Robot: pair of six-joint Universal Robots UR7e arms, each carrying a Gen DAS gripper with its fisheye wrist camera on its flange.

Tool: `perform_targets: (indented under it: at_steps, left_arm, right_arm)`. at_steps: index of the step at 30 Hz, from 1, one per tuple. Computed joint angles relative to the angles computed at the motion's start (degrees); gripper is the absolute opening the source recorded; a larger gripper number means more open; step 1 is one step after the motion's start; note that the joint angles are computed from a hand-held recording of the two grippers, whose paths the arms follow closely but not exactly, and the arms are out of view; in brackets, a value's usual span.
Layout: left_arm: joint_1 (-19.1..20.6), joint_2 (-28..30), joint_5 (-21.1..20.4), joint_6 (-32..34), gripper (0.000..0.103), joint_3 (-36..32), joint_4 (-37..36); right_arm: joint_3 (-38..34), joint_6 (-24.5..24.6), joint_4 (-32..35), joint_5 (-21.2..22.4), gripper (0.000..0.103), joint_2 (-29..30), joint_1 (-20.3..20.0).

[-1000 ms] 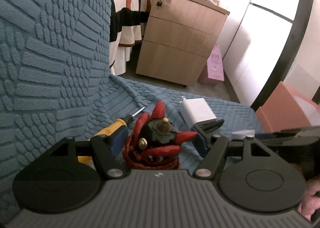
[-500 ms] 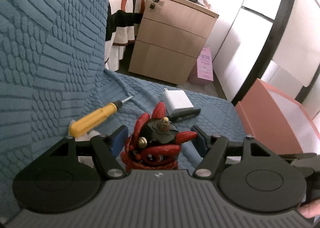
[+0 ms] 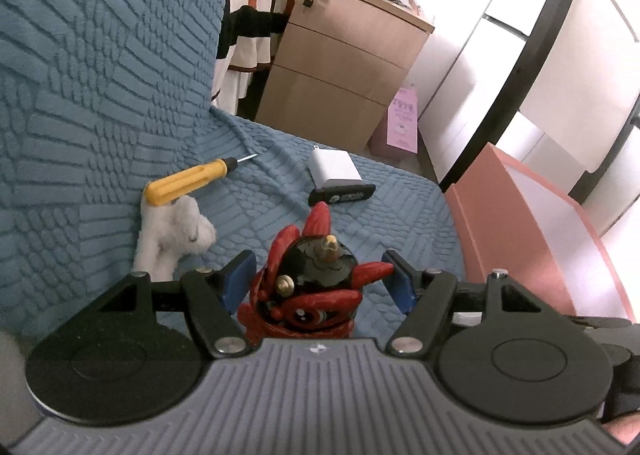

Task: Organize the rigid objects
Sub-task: 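Grasp the red lion figurine with the left tool while the right tool grasps the white charger, then carry the lion and the charger over the pink box with both tools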

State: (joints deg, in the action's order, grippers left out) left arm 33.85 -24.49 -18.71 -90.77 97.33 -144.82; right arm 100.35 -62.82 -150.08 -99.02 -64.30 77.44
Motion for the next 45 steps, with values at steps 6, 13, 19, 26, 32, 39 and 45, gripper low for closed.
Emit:
perform_targets:
  at_steps: [6, 13, 19, 26, 32, 39, 45]
  left_arm:
    - [-1.88, -1.18, 0.53, -4.26, 0.074, -0.43, 4.33]
    - [-3.48, -2.91, 2.54, -5.61, 0.074, -1.42, 7.7]
    - [-4.17, -3.2, 2.76, -2.35, 0.074, -3.76, 5.66]
    - [-4.35, -2.11, 2.41, 4.32, 0.074, -8.59, 3.37]
    - [-4.1, 1.11, 2.7, 16.11, 0.074, -15.9, -2.77]
    - [-3.34, 6.53, 2.08, 30.08, 0.074, -27.29, -9.04]
    - [-2.36, 13.29, 0.09, 39.86, 0.074, -40.33, -11.17]
  right_arm:
    - [0.94, -0.07, 2.04, 1.14, 0.046, -2.66, 0.17]
    - [0.01, 1.49, 3.53, 2.73, 0.046, -4.84, 1.12]
    - [-1.92, 2.81, 4.86, 4.61, 0.046, -6.09, 2.07]
    - [-5.79, 4.08, 6.5, 6.29, 0.046, -6.52, 3.07]
    - [-9.36, 4.51, 7.55, 8.0, 0.046, -6.16, 3.45]
    - [-13.86, 5.71, 8.36, 9.62, 0.046, -5.21, 3.32]
    - [-18.44, 6.44, 10.07, 10.38, 0.046, -4.39, 2.38]
